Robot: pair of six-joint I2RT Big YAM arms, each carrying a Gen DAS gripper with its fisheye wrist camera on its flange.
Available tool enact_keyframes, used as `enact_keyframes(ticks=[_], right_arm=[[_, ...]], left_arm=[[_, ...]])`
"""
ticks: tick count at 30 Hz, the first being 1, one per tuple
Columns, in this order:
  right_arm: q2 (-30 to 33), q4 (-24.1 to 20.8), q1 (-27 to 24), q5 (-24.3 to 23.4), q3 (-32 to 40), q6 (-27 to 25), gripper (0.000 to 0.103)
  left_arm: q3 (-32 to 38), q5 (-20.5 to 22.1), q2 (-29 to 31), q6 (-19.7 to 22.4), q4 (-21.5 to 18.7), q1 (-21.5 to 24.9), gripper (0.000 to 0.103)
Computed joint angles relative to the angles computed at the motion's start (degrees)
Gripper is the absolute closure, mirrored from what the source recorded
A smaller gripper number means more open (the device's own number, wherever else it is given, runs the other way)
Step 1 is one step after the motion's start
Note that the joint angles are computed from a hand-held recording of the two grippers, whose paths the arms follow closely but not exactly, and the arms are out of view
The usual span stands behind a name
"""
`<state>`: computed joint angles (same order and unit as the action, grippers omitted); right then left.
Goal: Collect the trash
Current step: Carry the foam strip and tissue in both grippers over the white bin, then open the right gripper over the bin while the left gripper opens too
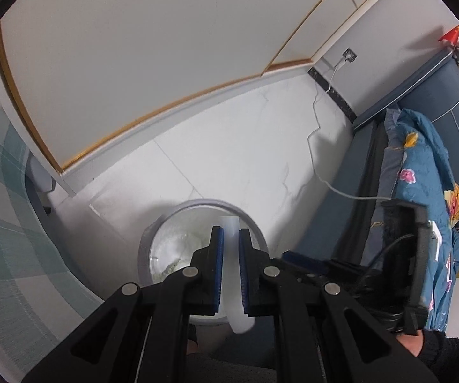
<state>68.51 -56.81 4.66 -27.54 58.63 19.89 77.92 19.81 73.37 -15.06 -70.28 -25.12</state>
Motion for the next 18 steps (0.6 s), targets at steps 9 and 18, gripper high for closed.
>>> enact_keyframes(ticks=[9,18], right_arm=[[-3.4,2.2,-3.8,1.1,-1.8,4.0,0.043],[-2.7,3.8,-2.3,1.1,-1.1,6.1,0.037]], left_arm=[[1.5,-0.2,4.2,-1.2,-6.6,-0.3,0.098],[3.3,-3.3,7.5,-0.5,-14.0,-1.6,0.092]])
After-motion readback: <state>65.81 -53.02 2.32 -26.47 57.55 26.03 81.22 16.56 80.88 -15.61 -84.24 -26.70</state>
